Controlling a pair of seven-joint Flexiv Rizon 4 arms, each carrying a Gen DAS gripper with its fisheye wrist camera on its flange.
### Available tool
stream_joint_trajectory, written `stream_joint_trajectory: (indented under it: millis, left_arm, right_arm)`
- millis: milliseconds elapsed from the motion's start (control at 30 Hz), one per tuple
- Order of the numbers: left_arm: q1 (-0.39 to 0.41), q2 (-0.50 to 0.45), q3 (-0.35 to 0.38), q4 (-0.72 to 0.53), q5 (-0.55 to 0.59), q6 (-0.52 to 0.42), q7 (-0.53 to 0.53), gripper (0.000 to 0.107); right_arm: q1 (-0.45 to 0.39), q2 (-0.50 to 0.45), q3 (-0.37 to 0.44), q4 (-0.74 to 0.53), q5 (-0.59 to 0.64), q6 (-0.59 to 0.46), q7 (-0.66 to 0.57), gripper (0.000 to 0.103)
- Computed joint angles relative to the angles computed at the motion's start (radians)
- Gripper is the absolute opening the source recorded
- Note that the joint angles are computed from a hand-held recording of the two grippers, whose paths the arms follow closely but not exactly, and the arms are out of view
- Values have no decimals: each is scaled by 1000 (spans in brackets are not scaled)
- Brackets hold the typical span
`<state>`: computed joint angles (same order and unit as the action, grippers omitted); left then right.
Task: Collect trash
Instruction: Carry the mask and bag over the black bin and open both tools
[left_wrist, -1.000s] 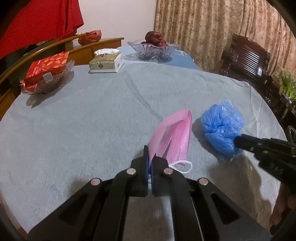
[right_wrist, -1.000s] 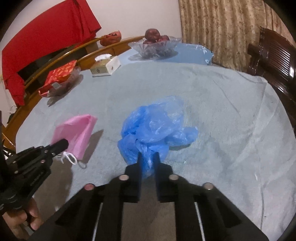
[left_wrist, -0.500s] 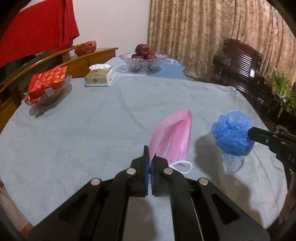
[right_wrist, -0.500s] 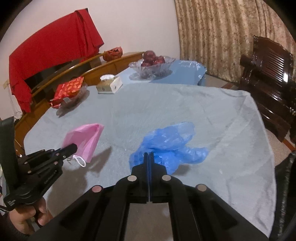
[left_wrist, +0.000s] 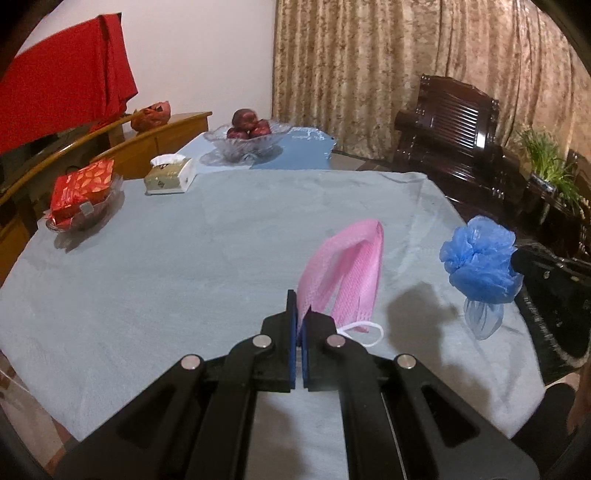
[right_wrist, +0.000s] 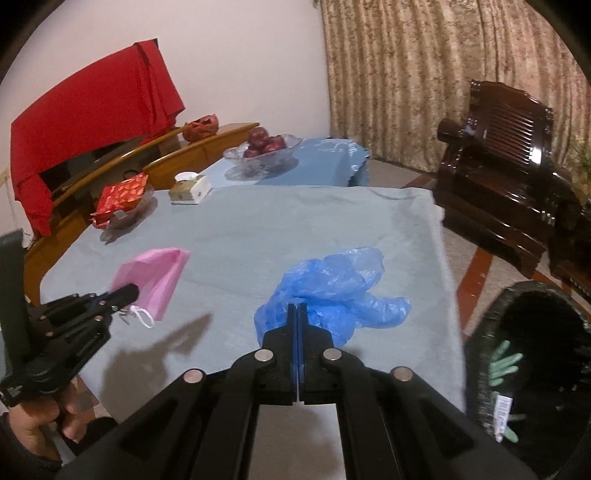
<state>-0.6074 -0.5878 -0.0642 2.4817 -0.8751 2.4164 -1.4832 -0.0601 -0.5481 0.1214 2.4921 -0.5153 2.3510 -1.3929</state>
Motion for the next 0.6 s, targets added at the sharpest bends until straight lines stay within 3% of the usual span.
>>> stream_joint_trajectory:
  millis: [267, 400, 600]
  left_arm:
    - [-166, -15, -87, -162, -310, 13, 207, 2]
    - [-196, -52, -160, -294, -467, 35, 326, 2]
    - [-202, -143, -276, -523, -598, 109, 509, 1]
  right_arm:
    - [-167, 41, -39, 53, -152, 51, 2, 0]
    - [-289, 54, -74, 54, -304, 67, 47, 0]
    - [-425, 34, -152, 0, -487, 99, 109, 0]
